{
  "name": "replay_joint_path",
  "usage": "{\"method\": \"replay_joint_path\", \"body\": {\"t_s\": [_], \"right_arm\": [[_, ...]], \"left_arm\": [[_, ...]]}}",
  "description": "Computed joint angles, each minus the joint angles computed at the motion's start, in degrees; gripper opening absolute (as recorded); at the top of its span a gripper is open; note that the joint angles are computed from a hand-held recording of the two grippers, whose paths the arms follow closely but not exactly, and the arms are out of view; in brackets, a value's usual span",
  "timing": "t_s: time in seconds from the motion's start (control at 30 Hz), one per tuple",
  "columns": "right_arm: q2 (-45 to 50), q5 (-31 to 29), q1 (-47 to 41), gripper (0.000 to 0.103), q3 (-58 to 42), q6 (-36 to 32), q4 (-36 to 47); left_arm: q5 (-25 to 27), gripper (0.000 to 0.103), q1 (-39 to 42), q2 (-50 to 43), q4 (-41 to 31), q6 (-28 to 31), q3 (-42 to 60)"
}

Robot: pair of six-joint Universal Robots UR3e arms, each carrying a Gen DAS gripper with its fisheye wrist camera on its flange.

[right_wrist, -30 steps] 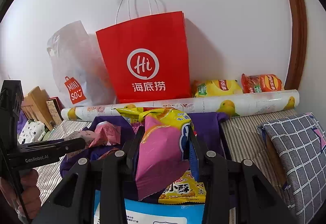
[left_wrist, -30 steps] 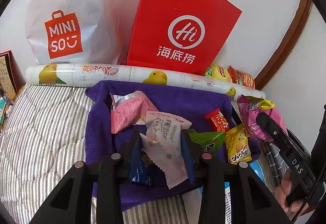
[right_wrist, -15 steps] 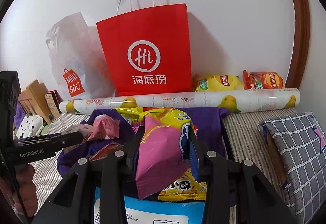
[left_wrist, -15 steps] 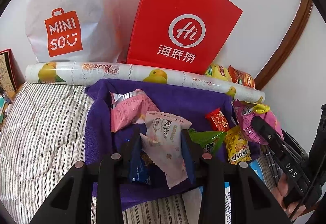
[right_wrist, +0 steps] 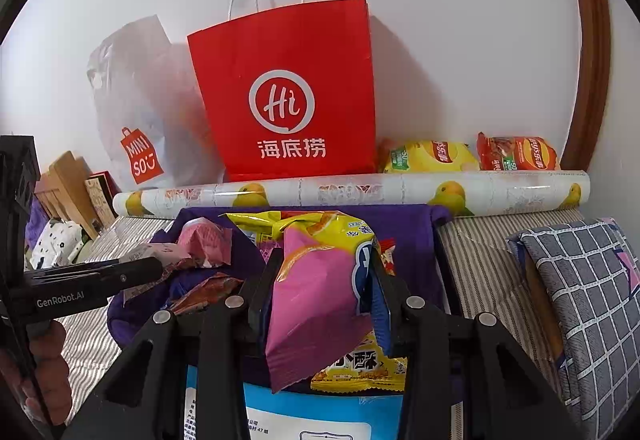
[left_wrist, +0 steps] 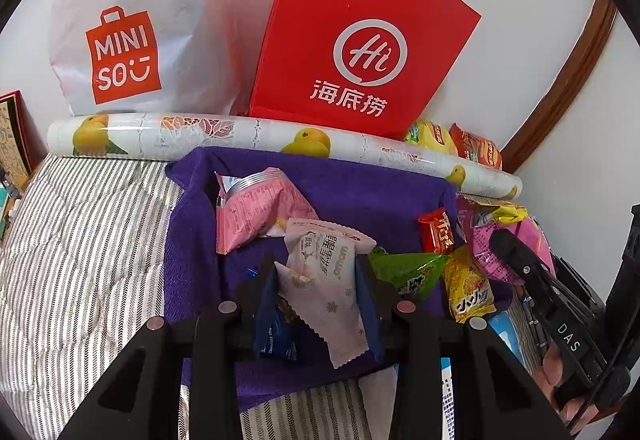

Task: Organize snacks
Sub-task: 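Lower the pink-and-yellow bag onto the towel while the left tool lowers the white packet, then open the right tool to drop the bag while the left tool releases the white packet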

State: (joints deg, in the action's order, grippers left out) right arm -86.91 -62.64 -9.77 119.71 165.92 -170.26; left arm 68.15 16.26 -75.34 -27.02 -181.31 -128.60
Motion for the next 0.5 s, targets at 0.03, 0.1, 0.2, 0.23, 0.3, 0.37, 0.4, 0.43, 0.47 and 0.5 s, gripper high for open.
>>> {"method": "replay_joint_path", "body": {"t_s": [0.03, 0.1, 0.2, 0.23, 0.3, 0.37, 0.4, 0.43, 0.47, 0.5], "right_arm": [[0.05, -0.02, 0.11, 0.039, -0.04, -0.17, 0.05], [0.07, 0.0, 0.33, 0.042, -0.04, -0.31, -0.02], [0.02, 0.25, 0.39, 0.048, 0.2, -0.41, -0.35], [0.02, 0.31, 0.45, 0.048, 0.25, -0.61, -0.29], [-0.02, -0.12, 0.79, 0.048, 0.24, -0.74, -0.25], [-0.07, -0.22, 0.9, 0.048, 0.4, -0.95, -0.41], [-0.09, -0.08, 0.91, 0.05, 0.4, -1.06, -0.25], [-0.05, -0.03, 1.0, 0.051, 0.24, -1.08, 0.02], [-0.1, 0.12, 0.98, 0.054, 0.22, -1.2, 0.31], [-0.04, 0.18, 1.02, 0.055, 0.19, -1.21, 0.25]], "left_arm": [[-0.02, 0.036, -0.01, 0.01, 0.01, 0.03, -0.01], [-0.01, 0.036, -0.03, -0.03, 0.06, -0.01, -0.05], [0.16, 0.036, -0.17, -0.23, -0.04, 0.05, 0.03], [0.23, 0.036, -0.22, -0.26, -0.06, 0.01, 0.02], [0.27, 0.036, -0.26, -0.54, -0.08, 0.05, 0.15], [0.16, 0.036, -0.23, -0.61, -0.05, 0.09, 0.07], [0.15, 0.036, -0.24, -0.75, -0.06, 0.12, 0.1], [0.16, 0.036, -0.31, -0.9, -0.15, 0.18, 0.13], [0.18, 0.036, -0.37, -1.11, -0.18, 0.24, 0.19], [0.32, 0.036, -0.57, -1.41, -0.23, 0.2, 0.37]]}}
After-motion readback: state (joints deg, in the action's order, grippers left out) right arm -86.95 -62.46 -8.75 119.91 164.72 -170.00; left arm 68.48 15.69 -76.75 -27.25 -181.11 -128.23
